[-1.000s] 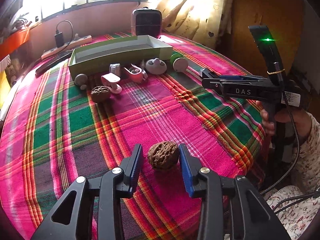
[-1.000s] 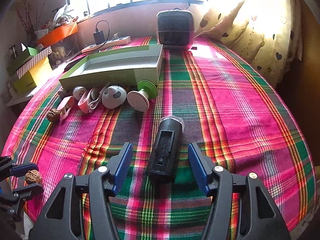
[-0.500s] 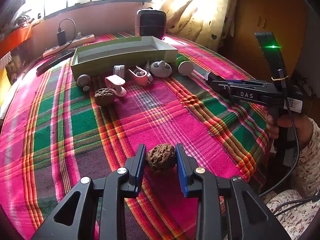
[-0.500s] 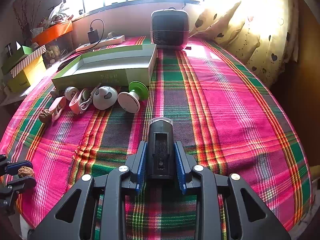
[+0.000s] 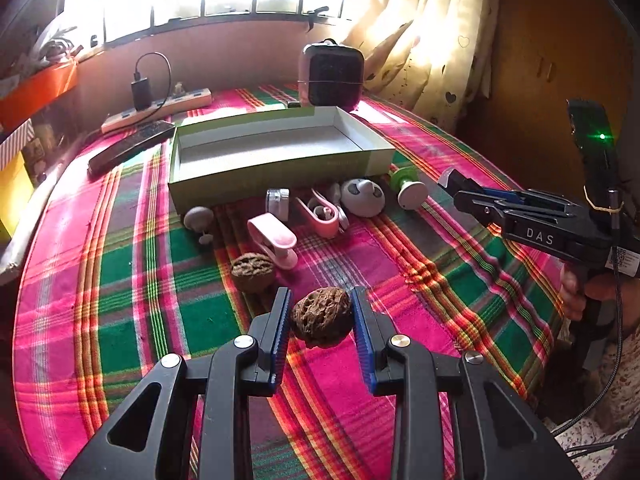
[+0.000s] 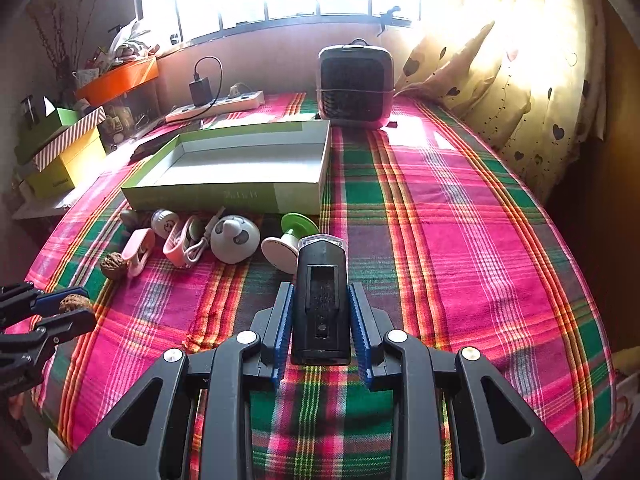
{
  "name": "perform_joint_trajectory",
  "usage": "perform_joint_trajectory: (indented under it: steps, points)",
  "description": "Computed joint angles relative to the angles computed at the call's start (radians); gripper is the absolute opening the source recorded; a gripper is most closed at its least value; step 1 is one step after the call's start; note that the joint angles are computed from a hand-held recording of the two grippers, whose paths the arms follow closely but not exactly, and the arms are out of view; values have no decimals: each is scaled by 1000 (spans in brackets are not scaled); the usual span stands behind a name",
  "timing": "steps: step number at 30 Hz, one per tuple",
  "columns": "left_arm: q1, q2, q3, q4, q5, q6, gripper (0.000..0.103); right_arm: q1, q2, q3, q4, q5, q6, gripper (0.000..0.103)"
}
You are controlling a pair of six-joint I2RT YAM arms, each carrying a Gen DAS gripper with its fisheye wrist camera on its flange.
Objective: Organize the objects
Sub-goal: 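Carry the walnut into the white box and open left while right releases the black device there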
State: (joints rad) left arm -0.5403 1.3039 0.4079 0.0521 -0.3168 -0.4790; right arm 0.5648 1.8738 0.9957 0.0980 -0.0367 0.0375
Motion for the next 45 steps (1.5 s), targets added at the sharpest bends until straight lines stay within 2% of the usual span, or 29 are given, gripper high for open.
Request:
perform_joint_trajectory:
  steps: [9, 14, 19, 26, 39, 45]
  points:
    - [198, 88, 106, 29, 100, 123, 28, 18, 62, 172, -90, -20, -16, 28]
    - [294, 159, 194, 16, 159, 175, 28, 27, 142, 325, -168, -44, -19, 28]
    - [376, 252, 288, 24, 201, 217, 28, 33, 261, 522, -270, -68, -23, 28]
    - [466, 399, 451, -19, 249, 246, 28, 52, 435, 795, -398, -72, -17, 28]
    - [537, 661, 720, -111, 250, 288, 28, 61, 816, 1426, -741, -42, -6, 28]
    - [537, 711, 781, -137, 238, 303, 28, 62, 926, 1629, -851, -21, -9, 28]
